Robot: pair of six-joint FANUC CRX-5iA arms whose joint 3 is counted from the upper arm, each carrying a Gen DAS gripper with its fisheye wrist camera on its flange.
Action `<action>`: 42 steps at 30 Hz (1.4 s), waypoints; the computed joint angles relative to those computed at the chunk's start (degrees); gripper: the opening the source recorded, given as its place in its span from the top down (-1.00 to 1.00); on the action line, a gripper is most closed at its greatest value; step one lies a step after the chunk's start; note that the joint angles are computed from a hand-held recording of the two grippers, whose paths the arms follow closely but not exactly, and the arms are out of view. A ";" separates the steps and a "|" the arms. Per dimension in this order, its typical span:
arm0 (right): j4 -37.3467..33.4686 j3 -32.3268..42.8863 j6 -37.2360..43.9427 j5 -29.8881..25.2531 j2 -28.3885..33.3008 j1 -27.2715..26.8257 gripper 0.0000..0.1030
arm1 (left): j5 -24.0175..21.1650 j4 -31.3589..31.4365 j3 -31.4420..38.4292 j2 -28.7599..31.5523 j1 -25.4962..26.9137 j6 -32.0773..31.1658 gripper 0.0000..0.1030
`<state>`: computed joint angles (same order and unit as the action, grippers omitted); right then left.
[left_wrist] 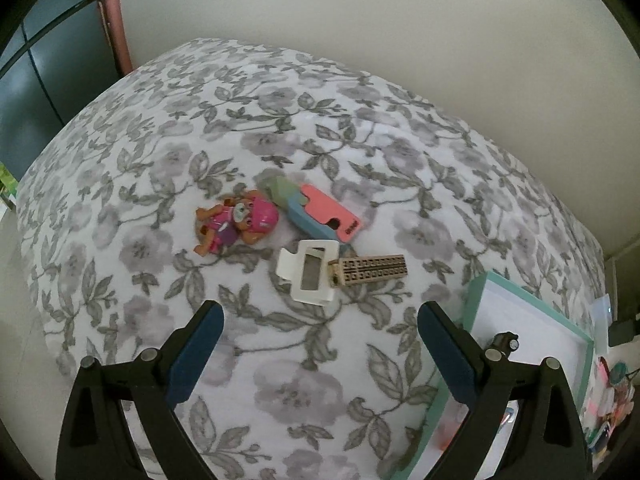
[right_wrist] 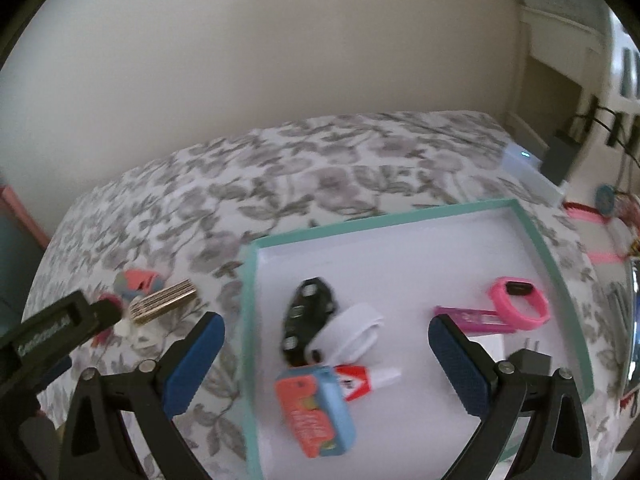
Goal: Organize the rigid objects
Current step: 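Withdraw both tools from the tray back over the remaining items, then grasp the pink dog figure with left tool while right tool grasps patterned metal bar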
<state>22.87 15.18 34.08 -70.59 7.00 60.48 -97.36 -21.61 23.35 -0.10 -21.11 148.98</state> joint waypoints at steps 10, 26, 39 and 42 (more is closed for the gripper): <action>-2.93 1.43 4.51 1.97 0.80 1.34 -1.00 | -0.63 -0.66 -2.86 -3.07 2.53 1.65 -0.90; -7.51 5.84 11.95 2.82 4.03 2.34 -1.00 | 4.10 5.26 -15.83 -13.58 15.66 -3.57 -0.89; -19.79 14.51 22.13 3.81 9.37 0.63 -1.00 | 11.50 15.48 -24.45 -18.44 28.14 -14.16 -0.89; -21.90 16.12 23.73 3.19 10.72 -0.10 -1.00 | 12.75 16.35 -25.09 -17.84 28.52 -16.85 -0.89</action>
